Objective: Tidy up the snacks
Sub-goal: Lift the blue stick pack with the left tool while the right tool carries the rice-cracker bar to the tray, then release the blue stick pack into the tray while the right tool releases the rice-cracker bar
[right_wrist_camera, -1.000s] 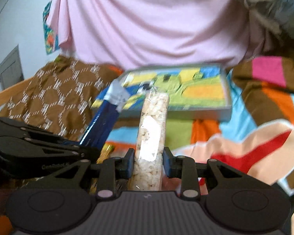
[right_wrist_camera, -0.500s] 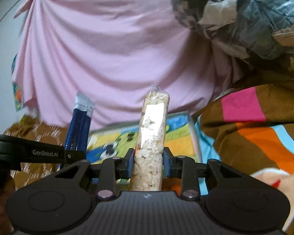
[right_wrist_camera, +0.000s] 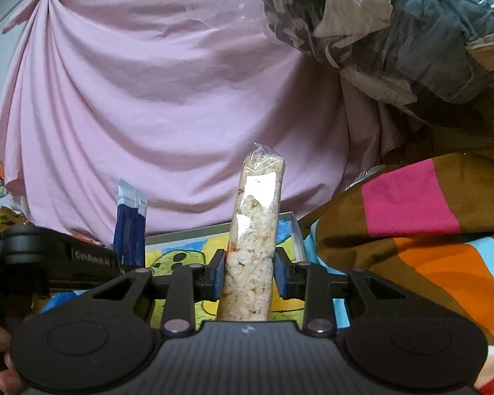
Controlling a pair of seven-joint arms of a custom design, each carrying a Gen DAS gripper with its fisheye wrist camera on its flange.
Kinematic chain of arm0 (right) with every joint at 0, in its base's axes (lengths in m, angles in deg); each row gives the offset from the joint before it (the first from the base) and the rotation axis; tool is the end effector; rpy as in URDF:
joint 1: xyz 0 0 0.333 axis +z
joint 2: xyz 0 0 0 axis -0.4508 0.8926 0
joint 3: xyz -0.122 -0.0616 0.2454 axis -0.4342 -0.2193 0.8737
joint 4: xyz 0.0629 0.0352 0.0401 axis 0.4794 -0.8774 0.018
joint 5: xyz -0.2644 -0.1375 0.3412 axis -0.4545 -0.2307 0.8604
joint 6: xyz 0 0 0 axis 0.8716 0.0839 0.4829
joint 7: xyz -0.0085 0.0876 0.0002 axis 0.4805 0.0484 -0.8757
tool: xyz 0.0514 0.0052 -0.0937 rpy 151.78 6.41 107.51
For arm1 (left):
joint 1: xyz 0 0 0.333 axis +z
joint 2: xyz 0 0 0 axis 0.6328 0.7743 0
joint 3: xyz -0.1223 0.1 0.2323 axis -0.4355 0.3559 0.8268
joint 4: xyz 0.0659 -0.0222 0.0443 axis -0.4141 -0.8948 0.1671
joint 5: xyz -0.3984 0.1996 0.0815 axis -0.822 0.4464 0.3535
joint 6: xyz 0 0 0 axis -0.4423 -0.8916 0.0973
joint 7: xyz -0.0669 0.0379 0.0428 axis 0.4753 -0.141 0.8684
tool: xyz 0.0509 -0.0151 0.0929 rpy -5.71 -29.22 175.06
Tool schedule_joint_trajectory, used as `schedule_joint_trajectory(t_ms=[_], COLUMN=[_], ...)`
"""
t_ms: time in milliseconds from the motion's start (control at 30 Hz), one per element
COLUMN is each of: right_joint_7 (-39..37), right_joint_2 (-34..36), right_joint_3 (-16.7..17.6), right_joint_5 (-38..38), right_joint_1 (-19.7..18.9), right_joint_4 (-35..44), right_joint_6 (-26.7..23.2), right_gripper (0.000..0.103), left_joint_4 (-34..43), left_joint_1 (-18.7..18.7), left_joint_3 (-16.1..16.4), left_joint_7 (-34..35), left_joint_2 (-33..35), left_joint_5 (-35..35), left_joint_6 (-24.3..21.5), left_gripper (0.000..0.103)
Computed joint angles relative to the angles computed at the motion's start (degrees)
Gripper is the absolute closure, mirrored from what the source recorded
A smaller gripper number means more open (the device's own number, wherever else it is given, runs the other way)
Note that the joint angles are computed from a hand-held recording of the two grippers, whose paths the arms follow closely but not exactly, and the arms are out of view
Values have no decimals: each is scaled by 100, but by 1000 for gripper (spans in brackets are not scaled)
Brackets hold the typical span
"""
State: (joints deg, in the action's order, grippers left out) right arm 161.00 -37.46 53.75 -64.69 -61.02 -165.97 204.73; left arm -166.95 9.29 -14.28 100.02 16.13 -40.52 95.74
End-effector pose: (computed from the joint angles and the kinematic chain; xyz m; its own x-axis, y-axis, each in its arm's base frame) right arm 0.3997 0.1331 0.4814 -0.1969 -0.9577 -0.2098 -0.0340 0.2206 -0.9748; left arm 0.5256 -0.1996 0.5383 -0.3811 -0.8930 0.2393 -0.4813 -0.0293 -0.8760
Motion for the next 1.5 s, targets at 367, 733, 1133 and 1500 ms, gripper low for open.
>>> schedule_joint_trajectory(t_ms=[367,733,1133,1500], right_joint_7=[-481,-691,-644,-142], right_joint_2=[873,1100,1050,275], right_joint_3=[-572,-774,-739,-563], right_joint_5=[-248,-330,-605,-950], right_joint_1=[352,464,441,473], right_joint_4=[189,290,350,201], right_joint_6=[-169,-292,-533,-797], right_gripper=[70,67,44,7], left_joint_4=[231,268,144,-388], left_joint_1=[518,939,868,521], left_joint_3=[-427,-713,-620,-217], left_joint_7=[-141,-785,-893,-1440], left_joint_2=[273,358,258,-303], left_joint_5=[89,548,423,733], left_joint_6=[-501,-721,-459,150], left_gripper=[96,85,42,1])
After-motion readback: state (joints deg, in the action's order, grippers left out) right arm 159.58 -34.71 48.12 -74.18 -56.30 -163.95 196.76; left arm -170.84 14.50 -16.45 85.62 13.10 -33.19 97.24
